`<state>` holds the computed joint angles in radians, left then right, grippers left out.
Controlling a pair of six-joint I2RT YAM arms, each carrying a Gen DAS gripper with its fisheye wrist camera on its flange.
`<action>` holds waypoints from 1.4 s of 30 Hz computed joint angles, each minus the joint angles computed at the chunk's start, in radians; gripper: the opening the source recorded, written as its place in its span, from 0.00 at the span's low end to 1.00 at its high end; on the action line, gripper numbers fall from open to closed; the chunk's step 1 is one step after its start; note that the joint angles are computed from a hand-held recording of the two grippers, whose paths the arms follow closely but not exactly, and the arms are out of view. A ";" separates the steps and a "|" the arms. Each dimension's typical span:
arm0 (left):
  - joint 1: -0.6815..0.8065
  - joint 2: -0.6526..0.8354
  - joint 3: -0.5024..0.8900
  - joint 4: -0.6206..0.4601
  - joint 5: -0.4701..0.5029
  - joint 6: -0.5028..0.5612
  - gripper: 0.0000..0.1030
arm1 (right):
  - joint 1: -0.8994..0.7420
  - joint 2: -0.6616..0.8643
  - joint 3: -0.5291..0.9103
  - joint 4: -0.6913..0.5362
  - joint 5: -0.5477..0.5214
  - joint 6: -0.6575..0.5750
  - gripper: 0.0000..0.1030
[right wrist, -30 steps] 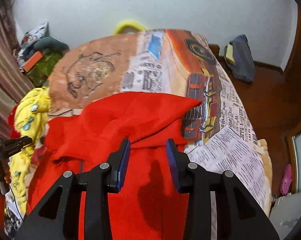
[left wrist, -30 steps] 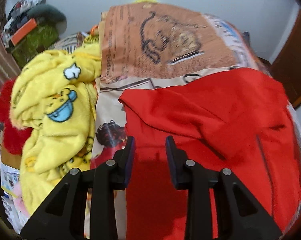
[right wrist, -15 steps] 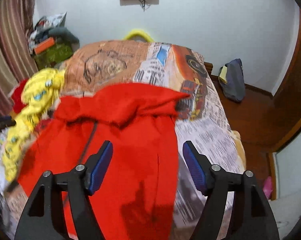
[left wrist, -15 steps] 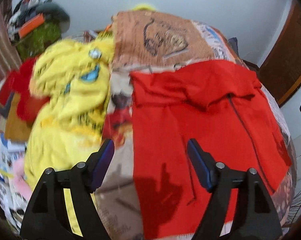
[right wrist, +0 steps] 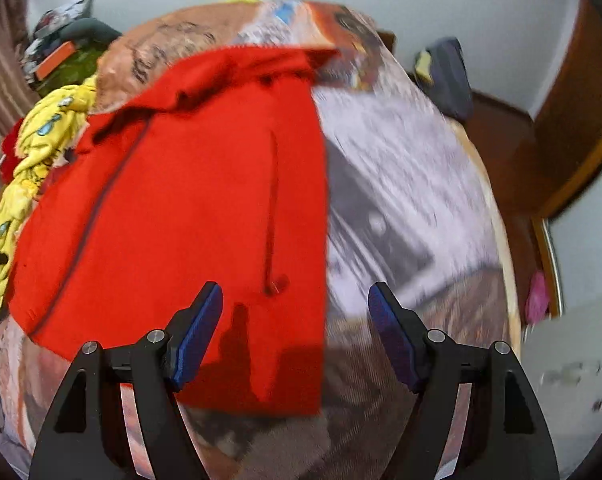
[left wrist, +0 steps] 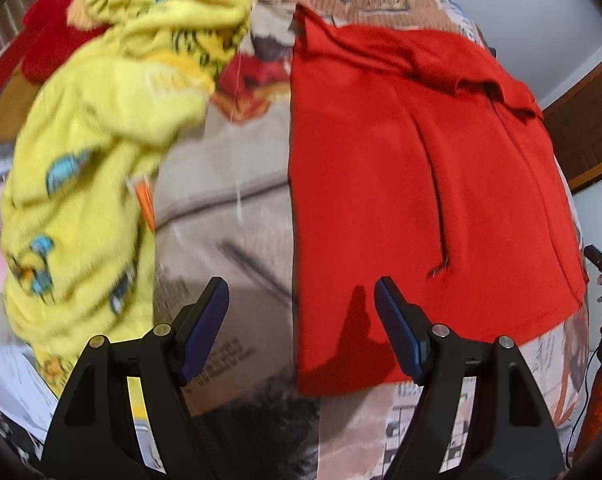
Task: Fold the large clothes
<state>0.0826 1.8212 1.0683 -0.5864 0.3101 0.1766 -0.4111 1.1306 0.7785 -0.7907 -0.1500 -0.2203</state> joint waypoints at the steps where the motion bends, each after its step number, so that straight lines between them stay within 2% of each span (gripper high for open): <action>1: 0.002 -0.003 -0.016 0.004 0.004 -0.002 0.72 | -0.022 -0.005 -0.013 -0.007 -0.009 -0.007 0.70; 8: 0.004 -0.009 -0.110 0.064 0.023 -0.014 0.72 | -0.158 -0.028 -0.043 -0.066 -0.137 -0.041 0.70; 12: -0.027 0.008 -0.118 0.107 0.010 -0.060 0.74 | -0.162 -0.033 -0.054 -0.068 -0.156 -0.047 0.72; 18: -0.078 -0.003 -0.133 0.153 0.027 -0.067 0.74 | -0.127 -0.034 -0.077 -0.033 -0.181 -0.027 0.72; 21: -0.097 -0.030 -0.158 0.178 0.042 -0.071 0.54 | -0.095 -0.034 -0.087 -0.011 -0.192 -0.002 0.66; 22: -0.100 -0.034 -0.160 0.182 0.044 -0.072 0.50 | -0.087 -0.028 -0.086 -0.006 -0.199 0.005 0.56; 23: -0.103 -0.038 -0.164 0.189 0.049 -0.074 0.37 | -0.080 -0.024 -0.085 -0.005 -0.212 0.011 0.47; 24: -0.102 -0.038 -0.165 0.192 0.058 -0.076 0.26 | -0.074 -0.021 -0.084 -0.004 -0.217 0.020 0.43; 26: -0.100 -0.027 -0.154 0.190 0.072 -0.087 0.16 | -0.066 -0.015 -0.081 -0.002 -0.228 0.031 0.24; 27: -0.098 -0.026 -0.151 0.187 0.077 -0.091 0.10 | -0.062 -0.010 -0.078 -0.002 -0.229 0.036 0.19; 28: -0.096 -0.025 -0.148 0.183 0.079 -0.094 0.09 | -0.063 -0.005 -0.074 -0.003 -0.232 0.037 0.11; 29: -0.094 -0.025 -0.143 0.177 0.082 -0.100 0.07 | -0.067 0.000 -0.068 -0.010 -0.241 0.033 0.10; 35: -0.075 -0.102 -0.143 0.180 0.099 -0.109 0.05 | -0.059 -0.028 -0.043 -0.025 -0.240 0.031 0.09; 42: -0.071 -0.159 -0.045 0.144 0.120 -0.135 0.05 | -0.053 -0.021 0.073 -0.037 -0.295 0.040 0.09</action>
<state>0.0115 1.6621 1.0236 -0.4421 0.4305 0.0420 -0.4645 1.1099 0.8513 -0.8278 -0.4449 -0.1806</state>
